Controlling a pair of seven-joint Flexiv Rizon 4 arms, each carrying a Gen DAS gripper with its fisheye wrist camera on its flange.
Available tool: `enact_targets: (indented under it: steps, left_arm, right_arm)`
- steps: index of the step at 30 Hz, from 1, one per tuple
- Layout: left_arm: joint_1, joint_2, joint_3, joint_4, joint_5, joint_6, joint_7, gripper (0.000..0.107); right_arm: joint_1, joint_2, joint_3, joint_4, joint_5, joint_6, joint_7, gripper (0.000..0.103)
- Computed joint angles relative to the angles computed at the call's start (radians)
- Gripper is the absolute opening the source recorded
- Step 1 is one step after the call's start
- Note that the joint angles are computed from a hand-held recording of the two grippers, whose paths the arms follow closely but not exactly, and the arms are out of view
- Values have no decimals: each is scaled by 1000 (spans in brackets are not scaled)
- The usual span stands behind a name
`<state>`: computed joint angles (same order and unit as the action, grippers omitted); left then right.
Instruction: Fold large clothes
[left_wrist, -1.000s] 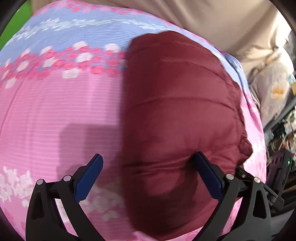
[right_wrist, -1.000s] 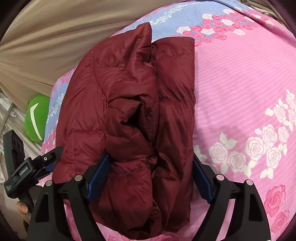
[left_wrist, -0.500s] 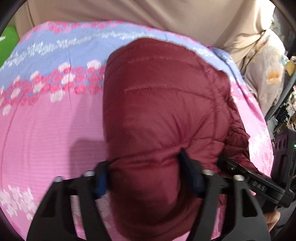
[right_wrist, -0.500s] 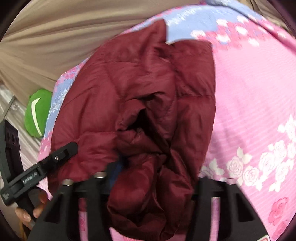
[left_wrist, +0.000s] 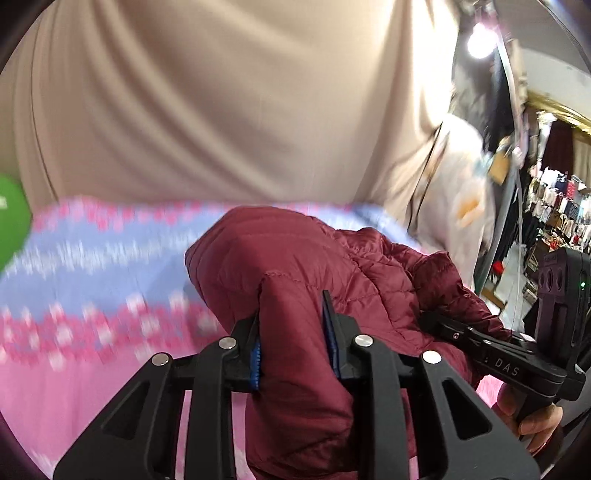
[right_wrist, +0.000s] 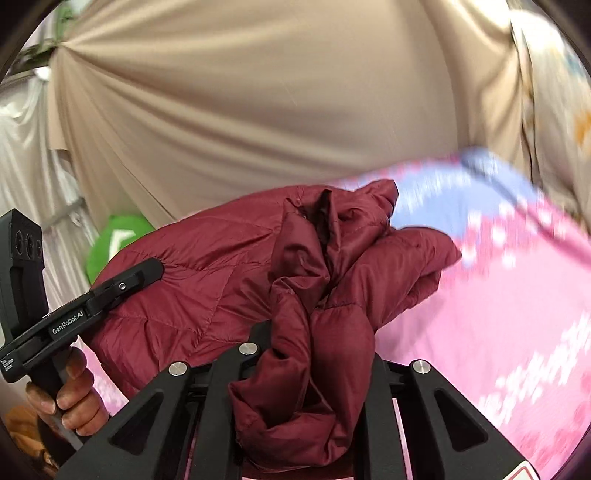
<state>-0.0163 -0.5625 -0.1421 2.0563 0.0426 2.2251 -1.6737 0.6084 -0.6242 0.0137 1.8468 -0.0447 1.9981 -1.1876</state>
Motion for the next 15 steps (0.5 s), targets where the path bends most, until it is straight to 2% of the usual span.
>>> enact_targets:
  steps: [4,6,8,10,12,15]
  left_arm:
    - [-9,55,39,32,17,138,16,25]
    - [-8,77,61,46,25,217,29,25]
    - [7,86,78,55,44,309,33,25]
    - [41,79,88,45,84,388,27,26]
    - [66,64,98,33,102,430,33,28]
    - [130,5,102,-17,129,429,16,30]
  right_arm:
    - [120,35,-92,-17,83,131,-119,14]
    - [128,31,-86,-40,100,201,-182,14]
    - [78,-8,-24,-94,32,318,-204,14]
    - [12,-67,42,-174,-79,382,-185,14]
    - [-20,-116,78,-257,-148,360,-142,14]
    - [-39,-243,113,-449,-244,248,-32,15]
